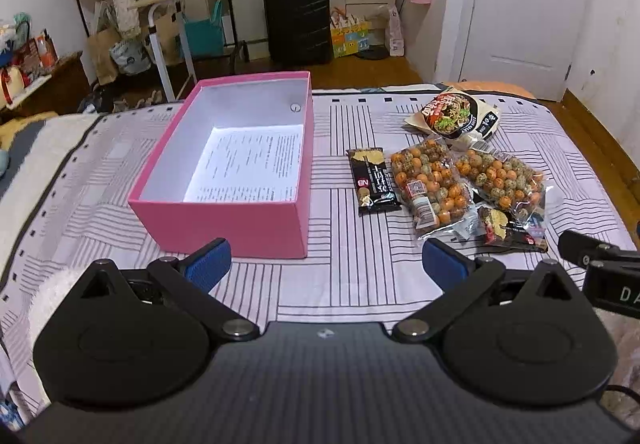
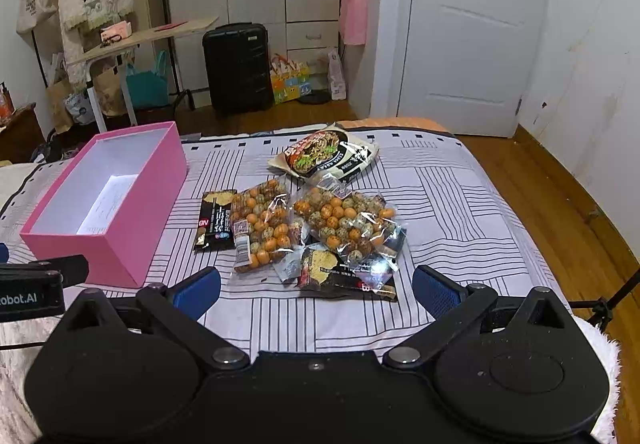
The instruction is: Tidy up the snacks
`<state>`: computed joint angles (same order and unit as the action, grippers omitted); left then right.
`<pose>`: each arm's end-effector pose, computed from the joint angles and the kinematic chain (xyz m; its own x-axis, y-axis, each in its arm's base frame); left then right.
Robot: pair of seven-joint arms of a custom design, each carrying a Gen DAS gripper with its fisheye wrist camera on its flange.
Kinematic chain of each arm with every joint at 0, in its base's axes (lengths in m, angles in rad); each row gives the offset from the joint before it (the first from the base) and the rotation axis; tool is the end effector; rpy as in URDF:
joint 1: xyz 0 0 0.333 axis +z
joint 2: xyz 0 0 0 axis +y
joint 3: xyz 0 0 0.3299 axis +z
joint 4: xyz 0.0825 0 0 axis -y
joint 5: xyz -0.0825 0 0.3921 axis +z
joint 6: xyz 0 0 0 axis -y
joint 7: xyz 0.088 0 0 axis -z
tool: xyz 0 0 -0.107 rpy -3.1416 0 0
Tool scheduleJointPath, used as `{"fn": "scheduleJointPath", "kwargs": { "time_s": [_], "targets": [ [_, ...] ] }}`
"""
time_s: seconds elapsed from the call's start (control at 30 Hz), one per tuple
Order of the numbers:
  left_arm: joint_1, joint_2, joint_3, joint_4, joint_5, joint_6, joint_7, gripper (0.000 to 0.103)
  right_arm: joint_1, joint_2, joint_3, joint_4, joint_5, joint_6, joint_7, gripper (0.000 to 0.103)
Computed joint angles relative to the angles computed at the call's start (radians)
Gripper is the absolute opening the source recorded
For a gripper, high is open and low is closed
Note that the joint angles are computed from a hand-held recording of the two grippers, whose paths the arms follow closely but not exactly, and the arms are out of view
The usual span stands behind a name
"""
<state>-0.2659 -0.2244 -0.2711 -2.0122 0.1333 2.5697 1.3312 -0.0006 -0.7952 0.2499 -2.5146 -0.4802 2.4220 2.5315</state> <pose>0.4620 -0.2955 0.6500 -0.3796 -0.9249 -0.0207 -0.6467 0.2813 -0.7090 0.3490 0.1110 0.6123 -0.4274 -0.9029 -0.0468 -0.5591 0.3046 -0.7711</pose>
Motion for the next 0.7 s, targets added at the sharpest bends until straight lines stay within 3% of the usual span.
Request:
{"fn": "scheduleJointPath", "kwargs": {
  "time_s": [0.3, 0.47, 0.7],
  "targets": [
    [-0.011, -0.003, 0.003, -0.013, -0.020, 0.031, 0.019, 0.102, -0.007, -0.005, 0.006, -0.008, -0.014, 0.004, 0.013, 0.103],
    [0.008, -0.018, -0.017, -0.041, 0.042, 0.065, -0.027, 0.103, -0.009, -0.006, 0.005, -0.011, -0.018, 0.003, 0.017, 0.103],
    [0.007, -0.028, -0.013, -0.074, 0.040, 0.125, -0.032, 0.103, -0.015, -0.010, 0.010, -0.018, -0.033, -0.007, 0.026, 0.103]
  ]
}}
